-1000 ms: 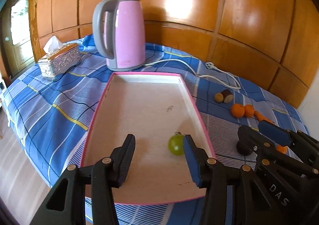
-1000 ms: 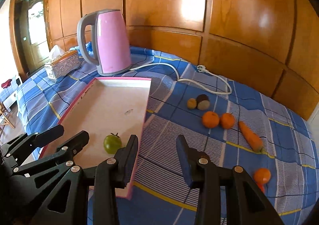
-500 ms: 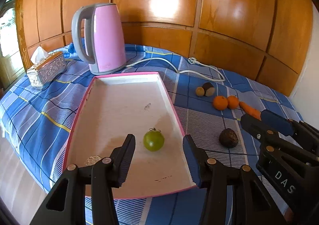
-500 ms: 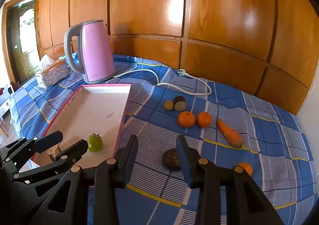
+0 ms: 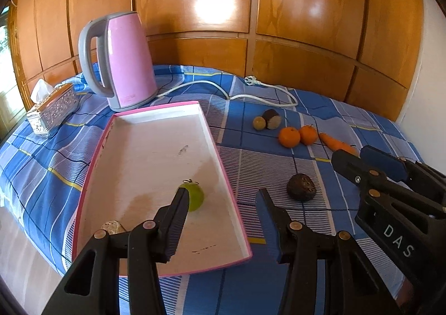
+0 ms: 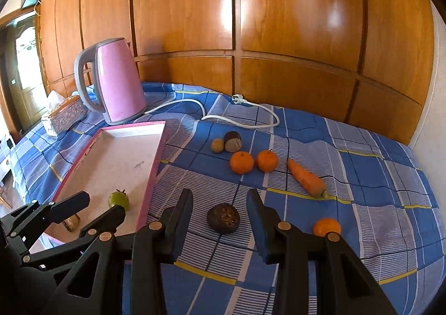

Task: Organize fruits
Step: 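Move the left tool to the brown round fruit while the right tool approaches the red tomato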

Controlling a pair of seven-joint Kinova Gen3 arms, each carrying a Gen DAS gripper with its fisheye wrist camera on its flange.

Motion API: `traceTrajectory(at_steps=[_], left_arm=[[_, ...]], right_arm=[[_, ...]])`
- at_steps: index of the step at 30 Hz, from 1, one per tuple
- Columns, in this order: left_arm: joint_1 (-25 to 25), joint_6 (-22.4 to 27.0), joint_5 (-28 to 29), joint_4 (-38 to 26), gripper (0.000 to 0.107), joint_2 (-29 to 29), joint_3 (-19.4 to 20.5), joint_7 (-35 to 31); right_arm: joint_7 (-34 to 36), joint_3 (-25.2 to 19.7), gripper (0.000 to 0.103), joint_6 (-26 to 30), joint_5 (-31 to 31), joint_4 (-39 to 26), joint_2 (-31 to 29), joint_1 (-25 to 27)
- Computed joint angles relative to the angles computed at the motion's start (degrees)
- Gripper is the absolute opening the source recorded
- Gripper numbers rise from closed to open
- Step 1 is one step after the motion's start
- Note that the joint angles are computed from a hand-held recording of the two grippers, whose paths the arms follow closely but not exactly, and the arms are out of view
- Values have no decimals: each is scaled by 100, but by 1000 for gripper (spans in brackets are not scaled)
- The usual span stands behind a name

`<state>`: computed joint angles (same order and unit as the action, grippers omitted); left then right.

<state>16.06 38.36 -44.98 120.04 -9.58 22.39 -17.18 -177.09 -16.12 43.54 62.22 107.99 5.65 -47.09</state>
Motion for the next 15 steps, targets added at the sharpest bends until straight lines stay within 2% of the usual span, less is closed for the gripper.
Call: traceTrajectory(at_steps=[15], left_arm=[[349, 163, -129, -194, 50, 268, -72, -8]], right_arm=[[-182, 10, 40, -145, 23, 184, -128, 190]])
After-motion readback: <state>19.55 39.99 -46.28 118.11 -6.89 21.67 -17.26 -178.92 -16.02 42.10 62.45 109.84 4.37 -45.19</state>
